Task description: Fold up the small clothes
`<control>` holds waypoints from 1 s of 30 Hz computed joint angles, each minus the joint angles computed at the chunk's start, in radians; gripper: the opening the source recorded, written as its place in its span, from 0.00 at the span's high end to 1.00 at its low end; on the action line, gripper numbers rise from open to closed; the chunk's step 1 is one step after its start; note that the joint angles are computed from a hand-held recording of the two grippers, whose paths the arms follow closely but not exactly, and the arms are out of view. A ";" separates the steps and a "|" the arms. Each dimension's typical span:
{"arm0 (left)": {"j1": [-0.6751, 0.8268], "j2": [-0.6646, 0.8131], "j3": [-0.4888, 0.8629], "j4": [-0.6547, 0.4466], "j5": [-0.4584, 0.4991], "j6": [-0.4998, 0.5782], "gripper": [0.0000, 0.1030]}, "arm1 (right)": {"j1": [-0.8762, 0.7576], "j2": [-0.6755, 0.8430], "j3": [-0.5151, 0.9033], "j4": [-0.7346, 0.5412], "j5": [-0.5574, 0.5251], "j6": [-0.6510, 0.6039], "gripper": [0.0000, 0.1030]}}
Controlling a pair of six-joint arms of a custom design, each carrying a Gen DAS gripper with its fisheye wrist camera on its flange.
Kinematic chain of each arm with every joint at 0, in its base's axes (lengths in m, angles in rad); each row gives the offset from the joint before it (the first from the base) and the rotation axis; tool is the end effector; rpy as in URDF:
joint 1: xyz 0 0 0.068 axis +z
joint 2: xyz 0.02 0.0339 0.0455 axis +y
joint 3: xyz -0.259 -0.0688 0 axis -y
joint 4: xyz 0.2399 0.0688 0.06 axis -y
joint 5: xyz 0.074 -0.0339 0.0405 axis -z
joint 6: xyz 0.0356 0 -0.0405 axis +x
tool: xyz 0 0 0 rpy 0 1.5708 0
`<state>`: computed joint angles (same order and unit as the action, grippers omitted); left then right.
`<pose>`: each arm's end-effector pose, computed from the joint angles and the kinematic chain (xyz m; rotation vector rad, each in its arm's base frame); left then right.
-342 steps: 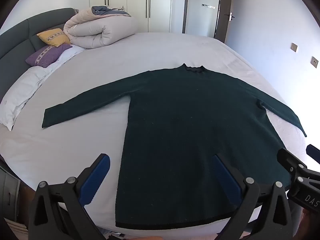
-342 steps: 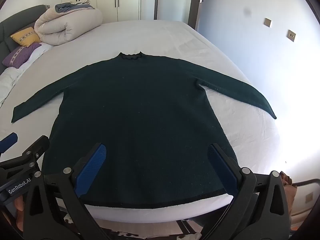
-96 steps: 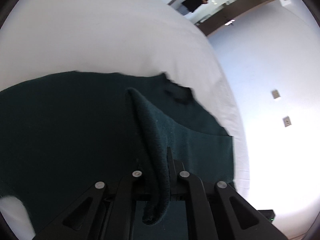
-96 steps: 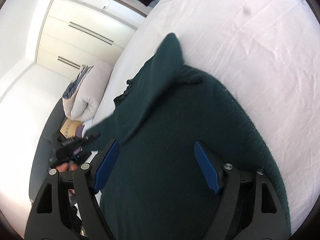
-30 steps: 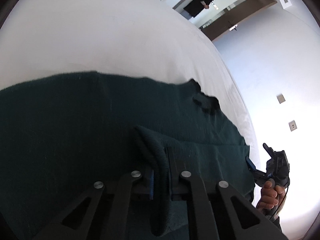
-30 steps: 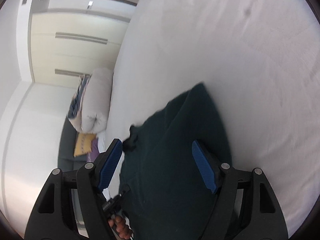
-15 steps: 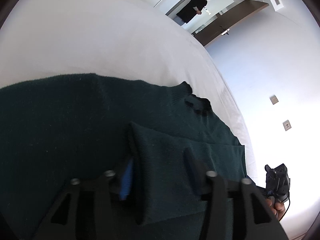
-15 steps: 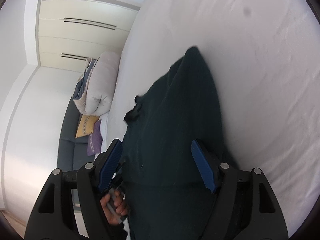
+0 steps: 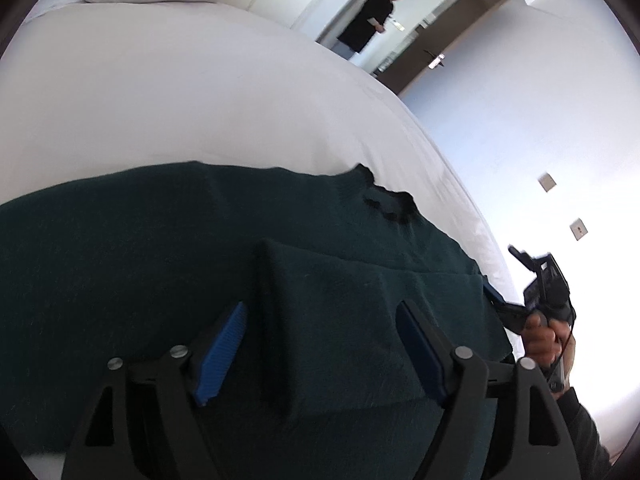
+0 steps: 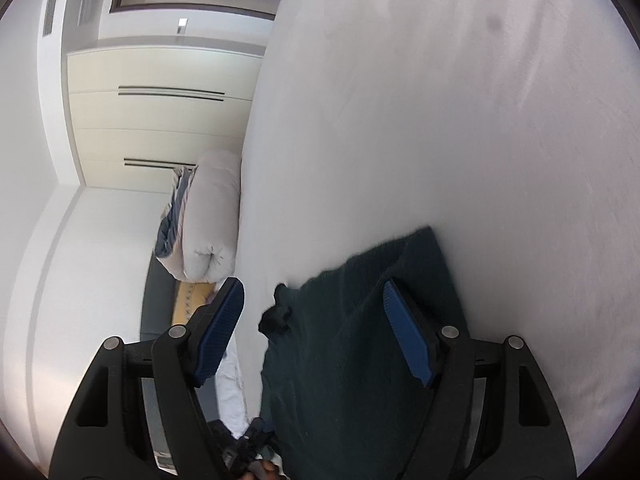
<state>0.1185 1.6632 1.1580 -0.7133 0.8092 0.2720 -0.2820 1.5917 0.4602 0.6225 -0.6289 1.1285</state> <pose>0.3177 0.0119 0.2153 0.3795 2.4639 -0.9584 0.2666 -0.0554 0.1308 1.0788 1.8992 1.1536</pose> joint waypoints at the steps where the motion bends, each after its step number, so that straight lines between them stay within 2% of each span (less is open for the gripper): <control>1: 0.020 -0.009 0.001 -0.022 0.005 0.013 0.19 | 0.014 -0.036 -0.015 -0.033 0.008 -0.022 0.30; 3: 0.100 -0.058 -0.017 -0.090 0.052 0.072 0.09 | 0.034 -0.133 -0.061 -0.104 0.008 -0.046 0.30; 5: 0.229 -0.116 -0.042 -0.182 0.076 0.179 0.01 | 0.065 -0.259 -0.117 -0.174 0.026 -0.052 0.30; 6: 0.285 -0.121 -0.041 -0.222 0.090 0.232 0.01 | 0.088 -0.383 -0.144 -0.287 0.061 -0.059 0.30; 8: 0.479 -0.052 0.032 -0.414 0.142 0.436 0.01 | 0.158 -0.634 -0.231 -0.381 0.113 -0.039 0.28; 9: 0.562 0.009 0.088 -0.489 0.155 0.492 0.01 | 0.186 -0.760 -0.260 -0.449 0.100 -0.036 0.28; 10: 0.645 0.081 0.151 -0.559 0.168 0.529 0.01 | 0.264 -0.886 -0.253 -0.580 0.179 0.006 0.27; 12: 0.764 0.223 0.283 -0.668 0.190 0.558 0.01 | 0.502 -1.133 -0.268 -0.732 0.393 0.094 0.27; 13: 0.816 0.295 0.354 -0.694 0.198 0.534 0.01 | 0.628 -1.205 -0.258 -0.798 0.513 0.134 0.27; 14: 0.872 0.376 0.438 -0.697 0.198 0.464 0.01 | 0.754 -1.227 -0.248 -0.814 0.614 0.169 0.27; 16: 0.935 0.500 0.574 -0.733 0.222 0.380 0.03 | 1.005 -1.149 -0.209 -0.767 0.804 0.234 0.27; 17: 0.960 0.554 0.636 -0.762 0.250 0.354 0.09 | 1.128 -1.079 -0.182 -0.738 0.921 0.273 0.27; 18: 0.971 0.578 0.664 -0.762 0.265 0.324 0.11 | 1.201 -0.959 -0.142 -0.673 0.978 0.290 0.27; 20: 0.986 0.613 0.709 -0.724 0.293 0.225 0.11 | 1.263 -0.813 -0.066 -0.624 1.007 0.294 0.27; 22: 0.972 0.606 0.695 -0.618 0.280 0.096 0.11 | 1.303 -0.706 0.004 -0.599 1.019 0.300 0.27; 24: 0.944 0.571 0.636 -0.474 0.246 -0.079 0.10 | 1.327 -0.617 0.069 -0.572 1.019 0.294 0.27; 27: 0.917 0.525 0.575 -0.357 0.228 -0.205 0.00 | 1.382 -0.528 0.175 -0.593 1.058 0.275 0.27; 30: 0.885 0.477 0.491 -0.231 0.225 -0.316 0.01 | 1.419 -0.483 0.239 -0.615 1.073 0.261 0.27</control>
